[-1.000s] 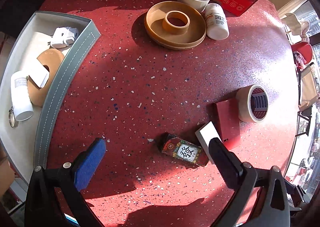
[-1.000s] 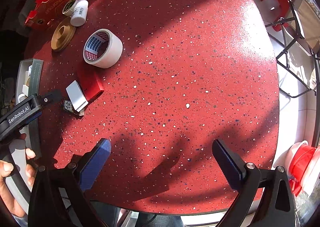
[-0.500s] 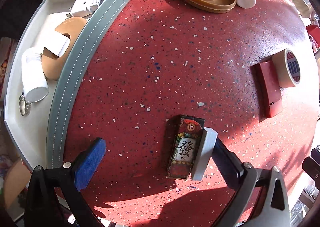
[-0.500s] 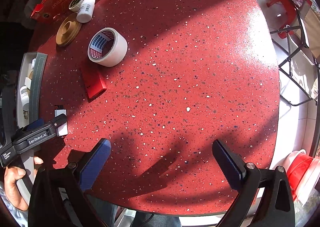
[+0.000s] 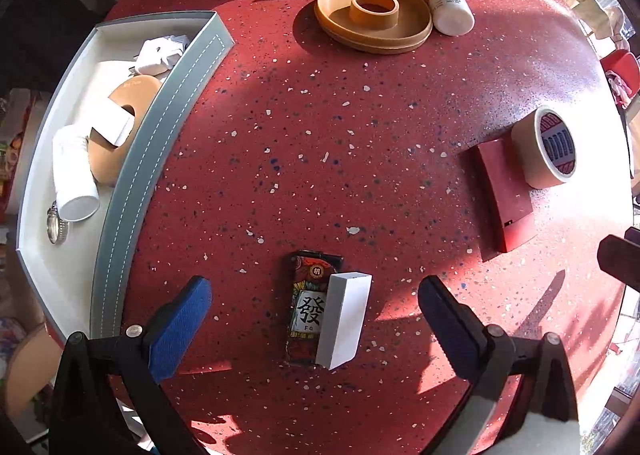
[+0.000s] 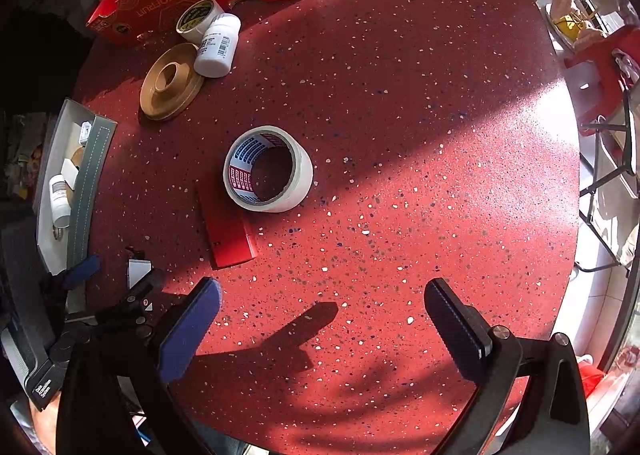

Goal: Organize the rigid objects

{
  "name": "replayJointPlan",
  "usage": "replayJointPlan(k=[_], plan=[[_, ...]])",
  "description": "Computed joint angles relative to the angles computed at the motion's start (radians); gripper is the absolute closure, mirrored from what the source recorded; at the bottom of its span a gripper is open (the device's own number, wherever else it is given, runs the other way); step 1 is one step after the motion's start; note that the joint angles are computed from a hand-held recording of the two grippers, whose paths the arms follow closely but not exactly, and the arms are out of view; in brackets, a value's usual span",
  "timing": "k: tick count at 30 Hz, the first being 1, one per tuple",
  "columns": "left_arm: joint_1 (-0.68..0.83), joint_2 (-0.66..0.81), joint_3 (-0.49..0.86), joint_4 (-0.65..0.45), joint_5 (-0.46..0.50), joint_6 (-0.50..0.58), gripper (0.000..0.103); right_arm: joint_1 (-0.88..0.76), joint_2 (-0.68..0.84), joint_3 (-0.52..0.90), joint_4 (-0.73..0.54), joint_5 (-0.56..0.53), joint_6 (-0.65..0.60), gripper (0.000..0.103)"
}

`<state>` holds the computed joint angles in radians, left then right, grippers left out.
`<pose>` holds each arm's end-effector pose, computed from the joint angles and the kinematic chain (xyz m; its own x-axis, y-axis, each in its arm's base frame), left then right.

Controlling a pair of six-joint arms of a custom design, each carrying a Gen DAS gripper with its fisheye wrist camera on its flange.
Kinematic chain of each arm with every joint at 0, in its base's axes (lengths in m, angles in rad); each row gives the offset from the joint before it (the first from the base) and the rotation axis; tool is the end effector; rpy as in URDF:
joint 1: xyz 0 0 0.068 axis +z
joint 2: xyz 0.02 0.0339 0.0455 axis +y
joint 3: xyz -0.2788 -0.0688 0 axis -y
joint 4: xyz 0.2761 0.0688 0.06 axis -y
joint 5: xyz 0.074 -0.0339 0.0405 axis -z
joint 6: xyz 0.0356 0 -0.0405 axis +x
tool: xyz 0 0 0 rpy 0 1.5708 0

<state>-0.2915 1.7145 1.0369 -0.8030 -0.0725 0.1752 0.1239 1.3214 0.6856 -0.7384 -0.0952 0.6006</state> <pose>0.3096 -0.0902 0.1540 -0.8904 0.4487 -0.0761 0.4424 0.8926 0.0867 0.2282 0.0318 0.1607 -0.8828 0.4570 -0.1085 0.4333 0.8816 0.1873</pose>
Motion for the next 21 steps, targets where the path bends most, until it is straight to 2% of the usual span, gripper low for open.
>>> replayJointPlan(k=[3,6,8,9,15,16,18,21], plan=[[0.064,-0.009,0.004,-0.006,-0.012,0.071,0.000,0.005,0.006,-0.017,0.014,-0.022,0.021,0.001],[0.109,-0.048,-0.038,-0.042,0.064,0.162,0.000,0.027,0.035,-0.027,0.037,-0.048,0.041,0.001],[0.055,-0.080,-0.071,-0.049,0.118,0.156,0.000,0.039,0.035,-0.032,0.038,-0.050,0.043,0.001],[-0.008,-0.093,-0.096,-0.050,0.153,0.120,0.000,0.040,0.027,-0.037,0.035,-0.050,0.046,0.001],[-0.188,-0.061,-0.095,-0.130,0.351,0.137,0.000,-0.045,-0.097,-0.114,-0.033,-0.041,0.039,0.001],[-0.218,-0.088,-0.088,-0.144,0.358,0.125,0.000,-0.064,-0.120,-0.126,-0.050,-0.036,0.030,0.001],[-0.268,-0.163,-0.129,-0.105,0.296,0.079,0.000,-0.086,-0.147,-0.141,-0.067,-0.025,0.021,0.001],[-0.258,-0.158,-0.140,-0.071,0.250,0.017,0.000,-0.112,-0.168,-0.140,-0.079,-0.016,0.004,0.001]])
